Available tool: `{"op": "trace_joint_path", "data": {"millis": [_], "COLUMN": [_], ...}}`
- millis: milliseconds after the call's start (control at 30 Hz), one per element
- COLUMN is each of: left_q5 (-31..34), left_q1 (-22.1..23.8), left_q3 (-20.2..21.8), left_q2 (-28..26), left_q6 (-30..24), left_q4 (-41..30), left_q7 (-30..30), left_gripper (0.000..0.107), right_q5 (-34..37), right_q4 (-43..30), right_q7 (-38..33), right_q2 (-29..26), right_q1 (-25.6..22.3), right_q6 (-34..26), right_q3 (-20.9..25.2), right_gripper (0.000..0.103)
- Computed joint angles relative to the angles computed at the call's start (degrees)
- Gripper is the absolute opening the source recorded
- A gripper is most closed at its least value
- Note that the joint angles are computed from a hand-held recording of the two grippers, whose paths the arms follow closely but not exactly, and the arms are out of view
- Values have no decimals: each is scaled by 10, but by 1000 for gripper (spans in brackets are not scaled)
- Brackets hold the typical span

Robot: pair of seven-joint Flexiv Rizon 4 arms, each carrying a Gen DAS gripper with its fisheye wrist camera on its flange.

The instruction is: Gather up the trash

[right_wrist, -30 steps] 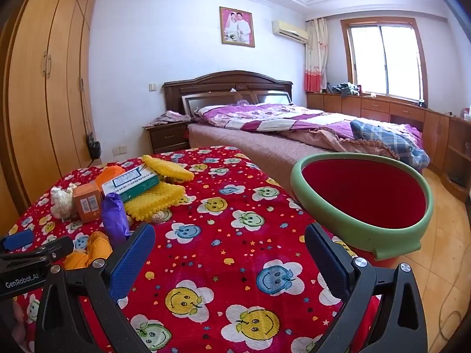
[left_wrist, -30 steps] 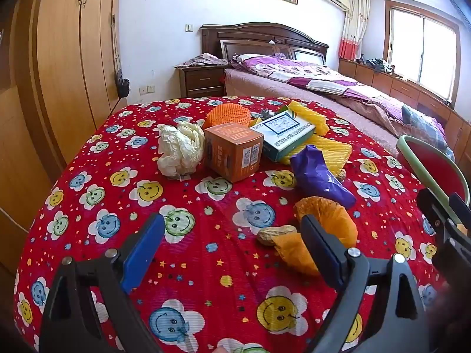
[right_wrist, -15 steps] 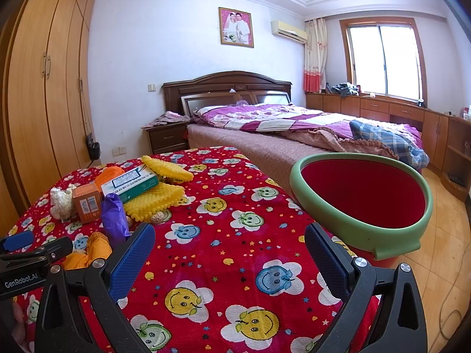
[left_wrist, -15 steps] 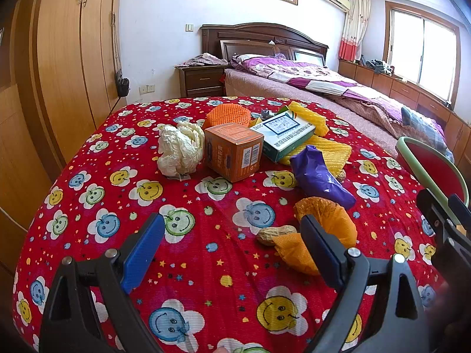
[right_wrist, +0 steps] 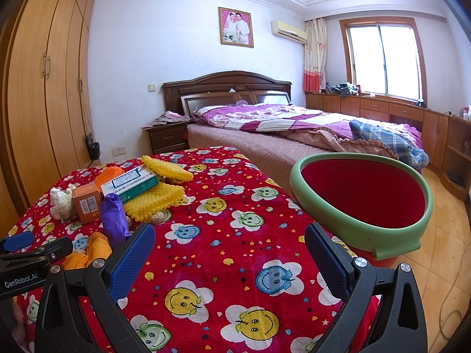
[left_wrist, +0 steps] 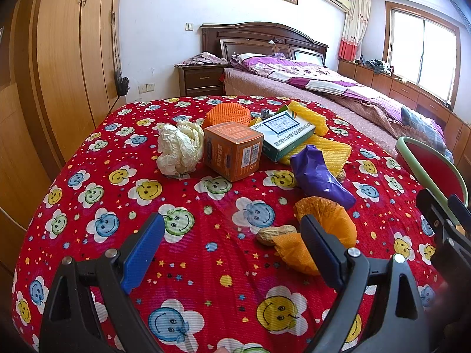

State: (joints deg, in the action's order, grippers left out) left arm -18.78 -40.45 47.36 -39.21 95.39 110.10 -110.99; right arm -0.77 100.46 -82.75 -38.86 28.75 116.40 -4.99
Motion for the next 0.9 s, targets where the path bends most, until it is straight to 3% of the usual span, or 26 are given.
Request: {"op": "trace_joint_path", "data": {"millis": [900], "left_q5": [5], "left_q1": [4], "left_q3": [-3], "left_q2": [3], "left_q6": [-1], "left_q4": [0], "left_q7": [-4], "left_gripper": [93], "right_q5": [2], "right_q4": [0], "right_q7": [-2], "right_q2": [0], "right_q1": [1], "right_q6": [1], "right_q3": [0], "right_gripper": [101]}}
